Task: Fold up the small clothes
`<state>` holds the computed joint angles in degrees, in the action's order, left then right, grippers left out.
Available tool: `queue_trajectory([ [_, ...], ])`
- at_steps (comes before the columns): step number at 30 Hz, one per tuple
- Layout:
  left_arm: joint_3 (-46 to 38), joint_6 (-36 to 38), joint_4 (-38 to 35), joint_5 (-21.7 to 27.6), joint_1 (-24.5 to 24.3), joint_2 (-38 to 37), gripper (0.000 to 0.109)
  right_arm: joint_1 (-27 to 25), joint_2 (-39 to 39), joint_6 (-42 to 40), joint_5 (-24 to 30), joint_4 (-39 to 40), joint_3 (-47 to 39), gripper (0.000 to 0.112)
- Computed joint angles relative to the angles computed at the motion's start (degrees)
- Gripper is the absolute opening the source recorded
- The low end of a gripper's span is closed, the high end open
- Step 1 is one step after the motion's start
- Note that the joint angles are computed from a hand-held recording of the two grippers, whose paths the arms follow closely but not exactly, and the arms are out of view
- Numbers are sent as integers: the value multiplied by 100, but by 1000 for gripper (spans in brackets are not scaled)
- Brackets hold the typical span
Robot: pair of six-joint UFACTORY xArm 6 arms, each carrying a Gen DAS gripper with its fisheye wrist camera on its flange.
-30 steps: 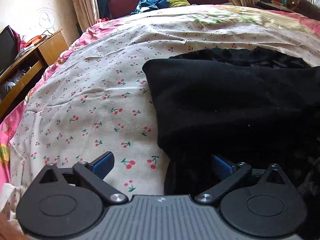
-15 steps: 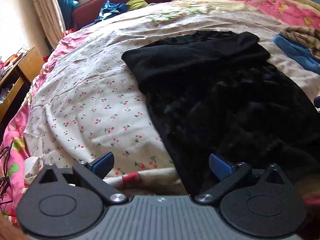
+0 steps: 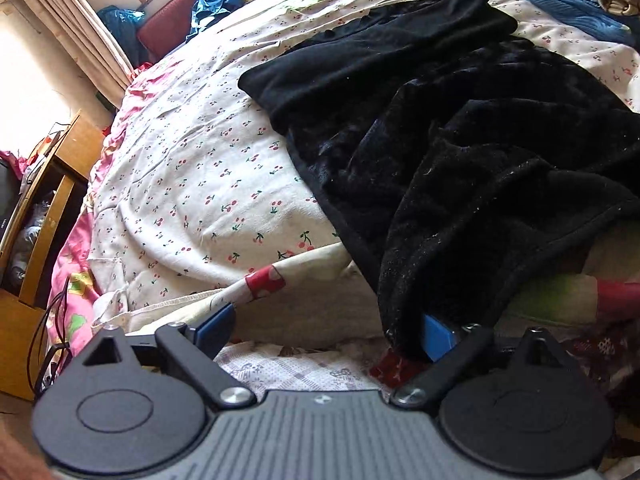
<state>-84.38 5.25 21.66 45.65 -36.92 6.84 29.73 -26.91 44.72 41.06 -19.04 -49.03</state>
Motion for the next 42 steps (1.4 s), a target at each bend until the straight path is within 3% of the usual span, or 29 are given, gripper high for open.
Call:
queue_trajectory([
  [3, -117, -73, -86, 52, -15, 111, 95, -59, 109, -114, -52, 169, -40, 39],
  [7, -252, 13, -373, 193, -13, 222, 76, 49, 300, -249, 238, 81, -226, 40],
  [10, -204, 101, -564, 158, 10, 168, 63, 136, 318, 152, 408, -342, -272, 27],
  [11, -185, 130, -670, 136, 32, 142, 57, 168, 300, 350, 497, -537, -290, 14],
  [14, -117, 203, -1080, 91, 101, 13, 42, 200, 0, 920, 535, -957, -198, 10],
  [17, 112, 486, -1504, 21, 131, -225, 42, 132, -698, 1619, 427, -1002, 78, 9],
  [19, 145, 640, -1682, 173, 102, -238, 42, 184, -988, 1976, 801, -1138, 135, 9],
  [21, 194, 702, -1526, 226, 15, -252, 42, 213, -1048, 2006, 1123, -954, 189, 8],
  [25, 32, 662, -1734, 520, 44, -224, 42, 326, -1056, 2031, 1155, -498, 348, 8],
  [28, 12, 327, -1375, 494, -8, -175, 44, 403, -1126, 2275, 1138, -655, 445, 8],
  [32, 140, 39, -852, 171, -155, -171, 61, 298, -1158, 2267, 852, -587, 584, 10],
  [36, 79, -116, -454, -4, -277, 16, 63, 210, -1204, 2253, 663, -551, 702, 16],
  [37, 54, -138, -450, -10, -277, 42, 58, 197, -1221, 2277, 622, -544, 738, 16],
  [38, 40, -160, -548, -52, -245, 44, 38, 193, -1245, 2305, 581, -553, 774, 16],
  [39, 14, -189, -711, -65, -196, 35, 29, 191, -1265, 2307, 565, -545, 796, 16],
  [42, 6, -494, -1073, -187, 16, -64, 25, 206, -1310, 2308, 593, -483, 830, 28],
])
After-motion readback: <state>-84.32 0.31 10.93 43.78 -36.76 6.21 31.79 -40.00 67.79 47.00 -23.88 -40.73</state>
